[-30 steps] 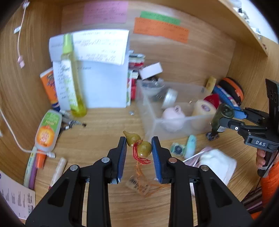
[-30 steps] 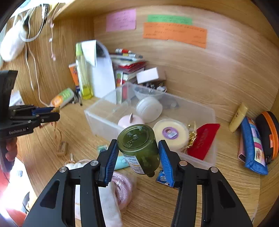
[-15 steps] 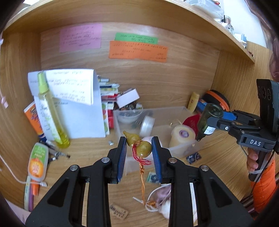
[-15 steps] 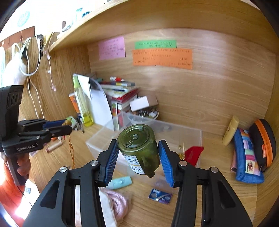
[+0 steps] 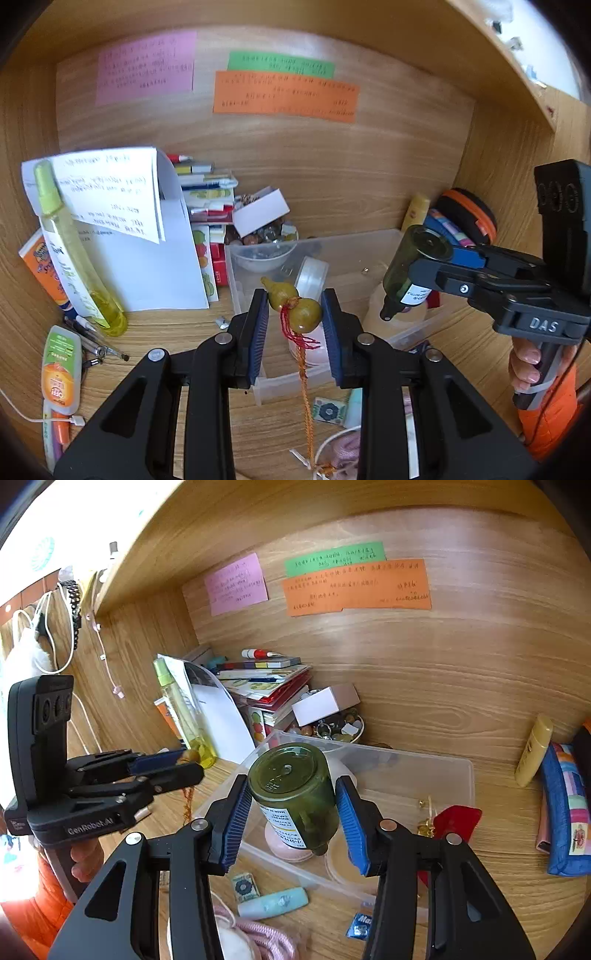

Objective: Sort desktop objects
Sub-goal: 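Carry the green bottle and gourd charm into the clear bin and open both tools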

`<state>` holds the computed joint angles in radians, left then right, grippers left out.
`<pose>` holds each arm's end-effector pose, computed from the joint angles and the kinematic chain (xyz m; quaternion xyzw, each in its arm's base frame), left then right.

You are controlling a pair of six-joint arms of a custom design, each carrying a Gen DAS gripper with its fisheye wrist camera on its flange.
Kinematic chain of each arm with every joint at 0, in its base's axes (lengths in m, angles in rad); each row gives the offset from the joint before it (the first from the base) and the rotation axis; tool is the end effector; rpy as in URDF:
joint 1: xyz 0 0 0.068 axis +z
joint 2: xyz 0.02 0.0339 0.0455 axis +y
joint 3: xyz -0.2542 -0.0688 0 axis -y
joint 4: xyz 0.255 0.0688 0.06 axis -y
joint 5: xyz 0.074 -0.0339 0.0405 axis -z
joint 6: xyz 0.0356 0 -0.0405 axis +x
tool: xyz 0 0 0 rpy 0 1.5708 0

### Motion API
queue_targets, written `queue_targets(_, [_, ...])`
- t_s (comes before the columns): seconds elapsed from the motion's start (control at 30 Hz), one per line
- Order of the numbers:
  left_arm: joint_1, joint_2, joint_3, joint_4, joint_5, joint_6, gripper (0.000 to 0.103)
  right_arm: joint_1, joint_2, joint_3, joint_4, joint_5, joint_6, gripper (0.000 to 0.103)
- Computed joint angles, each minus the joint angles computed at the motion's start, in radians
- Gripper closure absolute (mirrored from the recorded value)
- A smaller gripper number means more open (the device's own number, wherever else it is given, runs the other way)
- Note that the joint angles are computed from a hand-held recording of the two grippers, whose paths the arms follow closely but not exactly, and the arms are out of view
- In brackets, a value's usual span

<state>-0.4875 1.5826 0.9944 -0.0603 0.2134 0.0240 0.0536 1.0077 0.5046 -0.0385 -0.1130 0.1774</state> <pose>0.3102 -0.1730 0.2104 0.2711 0.8495 -0.1944 0.4087 0.2298 0.0163 0.2017 0.0260 0.8692 0.1055 0.4825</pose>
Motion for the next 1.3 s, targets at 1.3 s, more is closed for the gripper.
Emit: queue_targets(1.3, [0.019, 0.079, -0.020, 0.051, 0.050, 0.027, 0.049, 0.075, 0.139, 0.006, 0.015, 0.117, -0.050, 0.031])
